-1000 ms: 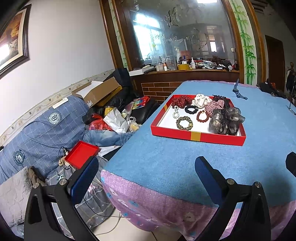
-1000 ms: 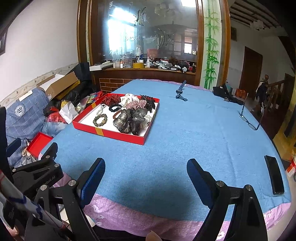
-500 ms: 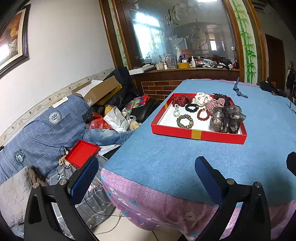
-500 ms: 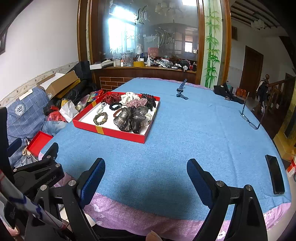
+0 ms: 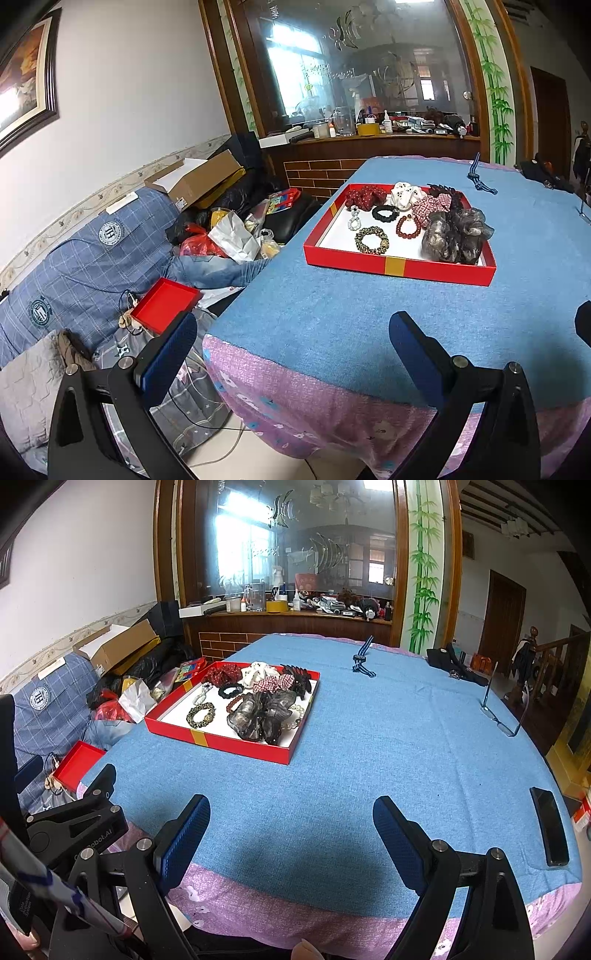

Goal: Organize jewelry

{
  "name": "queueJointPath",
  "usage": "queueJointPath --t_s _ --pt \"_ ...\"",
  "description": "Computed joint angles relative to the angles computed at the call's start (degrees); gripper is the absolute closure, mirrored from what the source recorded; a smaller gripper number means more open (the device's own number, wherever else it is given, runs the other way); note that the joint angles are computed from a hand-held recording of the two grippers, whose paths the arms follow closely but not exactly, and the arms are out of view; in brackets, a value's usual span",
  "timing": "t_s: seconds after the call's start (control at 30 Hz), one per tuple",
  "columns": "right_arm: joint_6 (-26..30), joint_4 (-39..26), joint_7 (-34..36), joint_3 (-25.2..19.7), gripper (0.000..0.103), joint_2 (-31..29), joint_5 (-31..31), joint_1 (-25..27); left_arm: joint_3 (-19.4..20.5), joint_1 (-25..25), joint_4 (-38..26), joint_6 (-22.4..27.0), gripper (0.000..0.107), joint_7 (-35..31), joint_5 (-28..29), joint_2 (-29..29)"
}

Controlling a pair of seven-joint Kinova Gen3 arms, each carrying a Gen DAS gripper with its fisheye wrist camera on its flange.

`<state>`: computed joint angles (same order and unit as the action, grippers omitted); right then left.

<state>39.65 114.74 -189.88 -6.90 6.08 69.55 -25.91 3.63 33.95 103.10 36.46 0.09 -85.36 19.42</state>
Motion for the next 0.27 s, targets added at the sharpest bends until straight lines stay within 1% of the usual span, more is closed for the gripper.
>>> queueJointPath --t_s 0.1,0.2,0.27 --pt "-0.18 0.13 -0.27 0.02 0.01 0.07 0.16 0.03 0.08 -0.31 -0.02 0.11 0.004 -1.05 0.78 0.24" --pt "-1.41 0.87 -1.74 0.53 0.01 -0.31 0.09 0.79 0.21 -1.07 -1.73 -0.63 0.004 -6.49 5.43 0.76" --pt "-1.93 1.12 -1.68 0.95 0.01 -0.65 -0.69 1.73 -0.68 -0.12 -2.55 -1.09 0.004 -7.85 4.99 1.36"
